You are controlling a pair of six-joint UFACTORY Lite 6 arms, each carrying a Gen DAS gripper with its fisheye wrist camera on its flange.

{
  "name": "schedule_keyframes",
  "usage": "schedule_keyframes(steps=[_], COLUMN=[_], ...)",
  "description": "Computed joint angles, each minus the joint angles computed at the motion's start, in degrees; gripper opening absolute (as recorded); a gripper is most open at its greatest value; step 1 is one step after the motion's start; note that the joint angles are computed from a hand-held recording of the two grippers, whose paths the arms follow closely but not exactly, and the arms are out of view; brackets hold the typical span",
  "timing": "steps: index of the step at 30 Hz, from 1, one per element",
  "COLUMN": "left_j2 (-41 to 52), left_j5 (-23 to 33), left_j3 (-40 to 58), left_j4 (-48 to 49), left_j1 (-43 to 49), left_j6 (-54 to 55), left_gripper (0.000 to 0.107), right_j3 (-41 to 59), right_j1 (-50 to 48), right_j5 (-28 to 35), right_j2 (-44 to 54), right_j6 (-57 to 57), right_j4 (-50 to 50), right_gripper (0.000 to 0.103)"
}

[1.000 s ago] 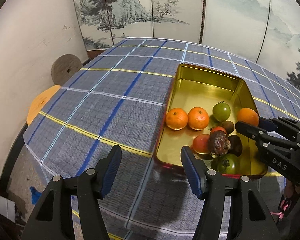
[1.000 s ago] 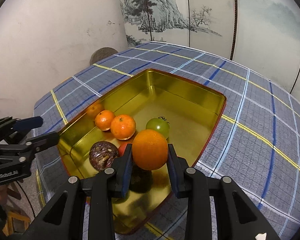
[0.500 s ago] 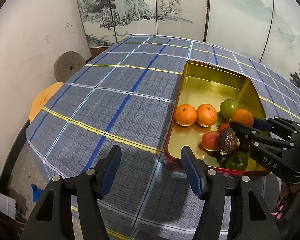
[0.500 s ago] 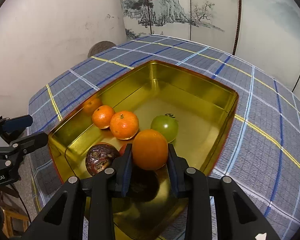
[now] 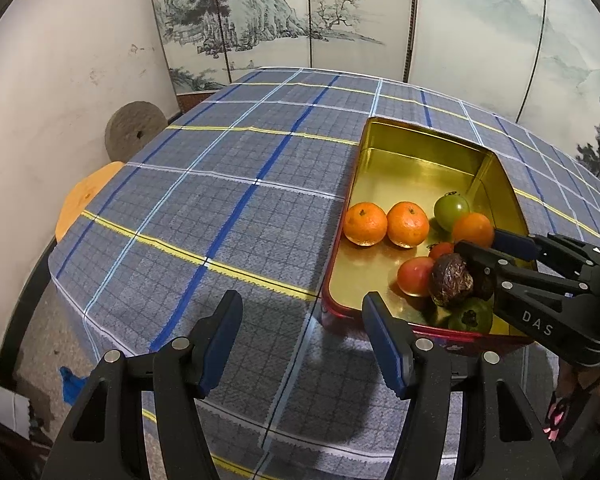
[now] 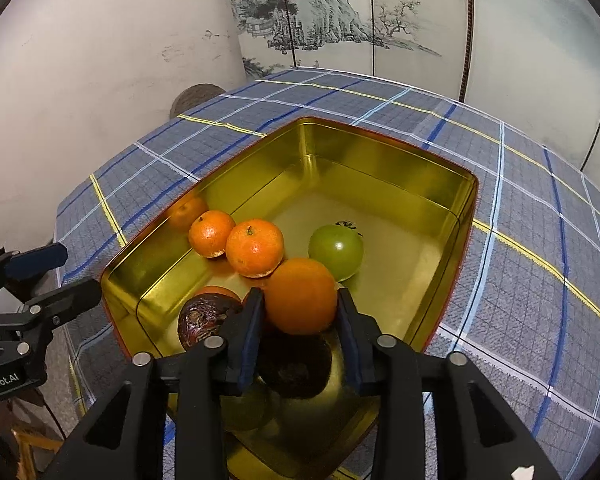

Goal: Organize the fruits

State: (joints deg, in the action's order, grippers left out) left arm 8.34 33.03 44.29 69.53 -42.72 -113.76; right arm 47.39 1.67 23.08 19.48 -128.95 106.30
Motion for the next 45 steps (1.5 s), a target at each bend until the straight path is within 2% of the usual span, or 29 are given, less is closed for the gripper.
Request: schedule_keyframes(steps=[5, 8, 10, 12, 23, 29, 45], left_j2=[0.03, -0.15, -0.1, -0.17, -0.08, 1.2, 1.66], left_j5=[0.05, 0.27, 0.6, 0.75, 3.34, 5.08, 7.15], left_j3=[-0.04, 0.03, 0.35, 0.33, 1.58, 3.3, 4.35], left_j4=[0.12, -0.35, -0.84, -0.76, -2.55, -3.77, -5.27], left_j1=[-0.03, -0.33, -0.62, -0.69, -3.61, -5.66, -8.03], left_j6=[-0.17, -0.17, -0.03, 0.0, 0.5, 1.25, 1.44], left_gripper=[0.063, 0.063, 0.063, 0.063, 0.063, 0.063, 0.063], right_j3=[-1.63, -2.72, -3.49, -5.14, -14.52, -18.74, -22.73], right_j1=[-0.22, -0.58, -0.92, -1.15, -2.87, -3.91, -2.97], right_j5=[-0.33, -0.33, 0.0, 0.07, -1.87, -3.31, -6.69], right_j2=[-2.26, -4.06, -5.44, -7.85, -22.07, -26.06, -27.57], right_j6=[-2.33, -1.06, 0.31, 0.9, 10.21, 16.17, 12.15], right_j4=[2.52, 1.46, -0.03, -0.59, -8.69, -14.39, -9.55], right_gripper=[0.049, 0.051, 0.058, 0.073, 0.102, 0.102, 0.102])
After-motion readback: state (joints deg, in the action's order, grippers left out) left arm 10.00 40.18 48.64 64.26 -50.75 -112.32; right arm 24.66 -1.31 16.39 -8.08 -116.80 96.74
